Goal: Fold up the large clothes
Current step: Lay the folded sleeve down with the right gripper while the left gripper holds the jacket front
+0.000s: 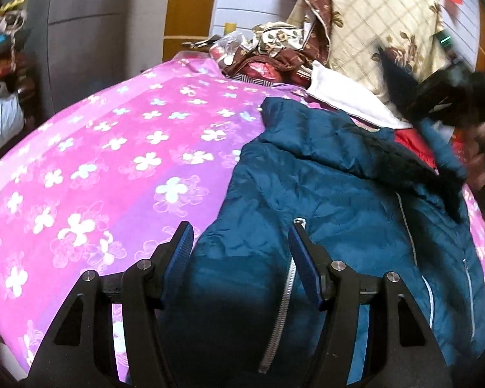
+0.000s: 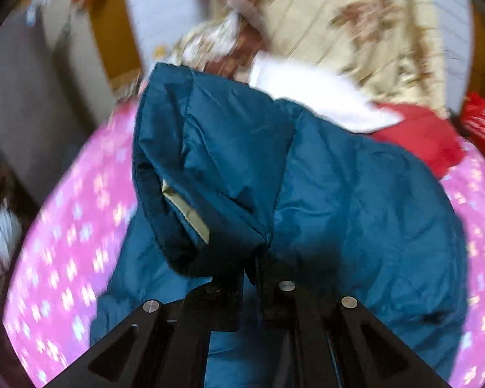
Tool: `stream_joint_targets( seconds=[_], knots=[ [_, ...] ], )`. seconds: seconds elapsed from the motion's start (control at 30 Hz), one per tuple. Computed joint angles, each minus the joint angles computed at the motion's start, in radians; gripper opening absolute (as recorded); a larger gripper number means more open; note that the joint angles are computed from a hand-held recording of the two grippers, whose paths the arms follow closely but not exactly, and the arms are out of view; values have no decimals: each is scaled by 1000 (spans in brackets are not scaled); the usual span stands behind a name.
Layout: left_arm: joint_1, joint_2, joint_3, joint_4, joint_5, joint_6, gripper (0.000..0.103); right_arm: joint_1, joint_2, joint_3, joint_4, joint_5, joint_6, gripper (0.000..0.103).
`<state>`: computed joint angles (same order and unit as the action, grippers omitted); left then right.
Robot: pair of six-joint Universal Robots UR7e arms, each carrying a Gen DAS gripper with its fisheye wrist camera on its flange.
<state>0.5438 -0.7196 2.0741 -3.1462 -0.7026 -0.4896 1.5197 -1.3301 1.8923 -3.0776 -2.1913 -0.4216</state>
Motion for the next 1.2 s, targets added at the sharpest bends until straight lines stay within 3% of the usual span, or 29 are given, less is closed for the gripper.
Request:
stream_joint_targets(
  seconds=[0.07, 0.2, 0.27, 0.3, 0.4, 0.47, 0.57, 0.67, 0.73, 0.83, 0.93, 1.13, 1.2],
  knots=[
    [10, -12, 3, 5, -18, -9, 61, 5, 81, -12, -8, -82, -8, 9],
    [16, -29, 12, 5, -39, -17, 61, -1, 148, 0, -47, -147, -56, 20],
    [22, -35, 14, 5, -51, -19, 61, 4, 163, 7, -78, -178, -104, 37],
    [26, -37, 15, 5, -56, -20, 61, 10, 164, 14, -104, -187, -126, 39],
    [29, -47, 21, -4, -70, -28, 61, 24, 111, 50, -112, -144, -120, 41],
    [27, -53, 29, -17, -71, -26, 61, 22, 40, 90, -81, -71, -80, 41],
    [29, -63, 33, -11, -87, -36, 61, 39, 6, 98, -68, -44, -27, 41],
    [32, -67, 32, 2, -98, -42, 61, 36, 61, 49, -190, -139, -55, 41],
    [32, -67, 32, 6, -100, -41, 61, 16, 99, -4, -202, -182, -22, 41],
    [36, -69, 31, 12, -109, -43, 61, -21, 141, -73, -140, -202, 71, 40],
    [43, -69, 28, 18, -122, -46, 61, -43, 150, -104, 42, -123, 182, 40],
    [50, -66, 14, 53, -139, -50, 61, 33, 229, -81, 50, -100, 32, 39],
    [40, -64, 16, 54, -126, -48, 61, 43, 203, -44, 64, -55, 33, 39]
  ],
)
